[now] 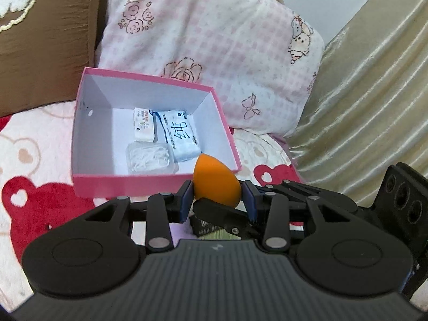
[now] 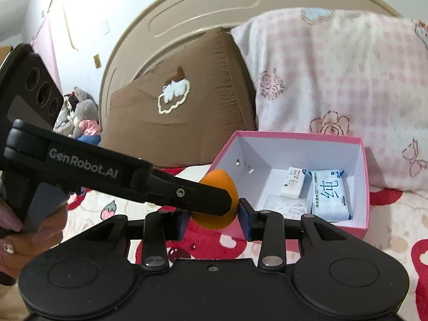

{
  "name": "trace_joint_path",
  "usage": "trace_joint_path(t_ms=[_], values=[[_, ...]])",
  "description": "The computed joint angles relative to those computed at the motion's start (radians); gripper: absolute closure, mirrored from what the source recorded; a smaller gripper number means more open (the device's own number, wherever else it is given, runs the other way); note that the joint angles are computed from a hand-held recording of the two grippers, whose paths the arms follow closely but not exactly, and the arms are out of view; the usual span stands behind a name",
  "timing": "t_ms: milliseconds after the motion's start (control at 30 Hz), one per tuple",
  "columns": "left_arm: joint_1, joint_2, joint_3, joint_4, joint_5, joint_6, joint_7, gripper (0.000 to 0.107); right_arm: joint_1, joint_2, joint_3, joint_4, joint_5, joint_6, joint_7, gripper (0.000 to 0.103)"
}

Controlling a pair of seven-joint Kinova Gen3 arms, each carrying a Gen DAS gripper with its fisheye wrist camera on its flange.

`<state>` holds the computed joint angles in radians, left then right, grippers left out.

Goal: Organize objects
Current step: 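Carry the orange sponge with the right tool into the pink box, then open the right tool to drop the sponge onto the wipe packs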

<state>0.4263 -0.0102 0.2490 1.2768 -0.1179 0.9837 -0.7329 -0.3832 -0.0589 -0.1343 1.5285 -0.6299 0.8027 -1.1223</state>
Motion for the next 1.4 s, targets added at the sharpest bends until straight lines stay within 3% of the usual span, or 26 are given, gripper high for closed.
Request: trace_joint_path(t_ms=[200, 300, 467, 633, 800, 1067, 1300, 1400], values=[[-0.035, 0.100, -0.048, -0.108, 0.084, 0.038, -0.068, 0.069, 0.013, 0.133, -0.005, -0.185, 0.091, 0.104, -0.123, 0.060], [-0.048, 0.152, -0.072, -0.148, 0.111, 0.055, -0.076, 0.069, 0.068, 0.226, -0.020, -0.264, 0.028, 0.168, -0.136, 0.060], [-0.070, 0.239, -0.102, -0.220, 0.144, 0.068, -0.099, 0.069, 0.099, 0.332, -0.048, -0.332, 0.026, 0.161, -0.168, 0.060], [-0.086, 0.307, -0.135, -0.235, 0.168, 0.022, -0.043, 0.069, 0.079, 0.423, -0.060, -0.419, 0.123, 0.144, -0.214, 0.059], [-0.153, 0.424, -0.112, -0.358, 0.256, 0.118, -0.150, 0.071, 0.053, 0.519, -0.044, -0.522, 0.198, 0.184, -0.340, 0.060], [-0.151, 0.461, -0.132, -0.327, 0.289, 0.052, -0.176, 0.071, -0.005, 0.622, -0.015, -0.687, 0.345, 0.310, -0.456, 0.060], [-0.210, 0.441, -0.121, -0.220, 0.368, -0.039, -0.174, 0.072, -0.032, 0.680, -0.015, -0.781, 0.394, 0.389, -0.476, 0.059], [-0.212, 0.447, -0.125, -0.224, 0.361, -0.031, -0.174, 0.072, -0.064, 0.712, 0.007, -0.842, 0.435, 0.445, -0.499, 0.059]])
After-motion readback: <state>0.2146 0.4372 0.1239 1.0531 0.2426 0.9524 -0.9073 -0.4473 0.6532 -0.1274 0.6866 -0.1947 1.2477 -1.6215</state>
